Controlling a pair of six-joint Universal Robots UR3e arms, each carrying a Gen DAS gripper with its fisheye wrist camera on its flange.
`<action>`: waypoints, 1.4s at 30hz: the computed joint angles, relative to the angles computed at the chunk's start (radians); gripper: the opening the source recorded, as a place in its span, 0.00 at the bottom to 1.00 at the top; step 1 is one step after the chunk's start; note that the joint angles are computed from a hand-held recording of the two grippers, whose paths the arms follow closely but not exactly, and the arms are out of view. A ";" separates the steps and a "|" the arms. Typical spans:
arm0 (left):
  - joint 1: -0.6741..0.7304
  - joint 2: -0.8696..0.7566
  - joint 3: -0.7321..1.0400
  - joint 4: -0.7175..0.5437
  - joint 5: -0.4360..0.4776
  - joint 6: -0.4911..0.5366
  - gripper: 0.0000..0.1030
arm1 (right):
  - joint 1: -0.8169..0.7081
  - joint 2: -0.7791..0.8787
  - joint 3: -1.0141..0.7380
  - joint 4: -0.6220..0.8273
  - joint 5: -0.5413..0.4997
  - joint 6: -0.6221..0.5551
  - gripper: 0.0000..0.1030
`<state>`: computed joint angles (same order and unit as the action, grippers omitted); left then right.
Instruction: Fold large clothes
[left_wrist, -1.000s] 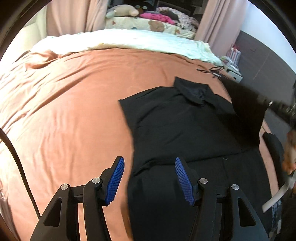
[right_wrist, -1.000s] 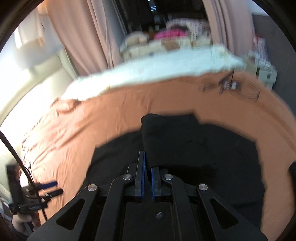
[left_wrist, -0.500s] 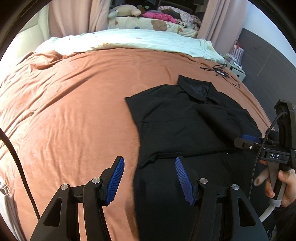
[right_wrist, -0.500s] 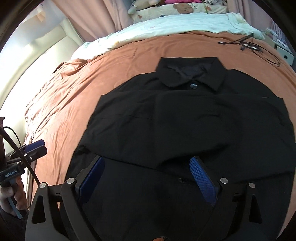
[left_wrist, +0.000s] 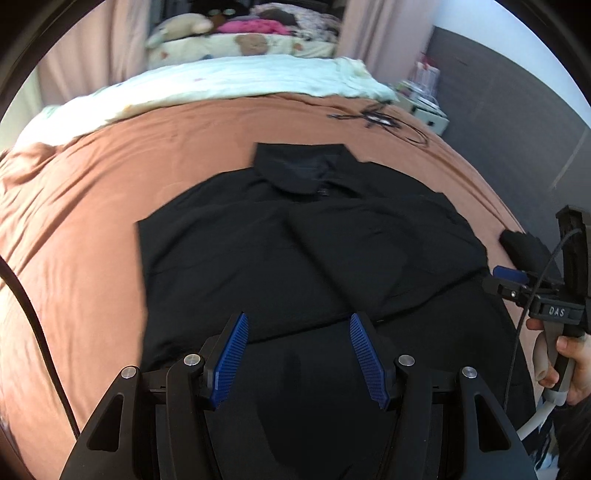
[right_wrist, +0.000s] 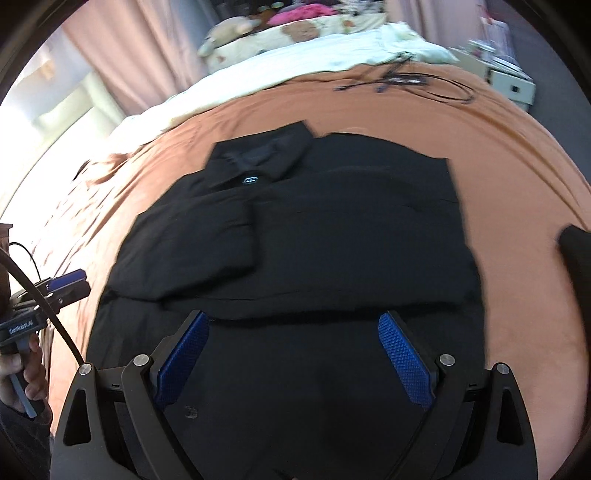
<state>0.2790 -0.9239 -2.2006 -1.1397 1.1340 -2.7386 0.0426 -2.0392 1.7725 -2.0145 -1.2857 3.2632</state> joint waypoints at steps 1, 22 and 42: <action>-0.060 -0.046 0.006 0.060 0.023 -0.044 0.58 | -0.043 -0.026 0.020 0.015 0.019 -0.021 0.90; -0.666 -0.889 0.341 0.592 0.481 -0.340 0.58 | 0.239 0.195 0.165 -0.346 -0.350 0.252 0.90; -0.105 -0.161 0.045 0.218 0.394 -0.102 0.56 | 0.283 0.211 0.182 -0.363 -0.361 0.282 0.90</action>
<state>0.1737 -1.0845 -2.1556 -0.9221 1.5278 -2.8409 0.3255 -1.8287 1.9547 -2.3771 -1.6468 3.5456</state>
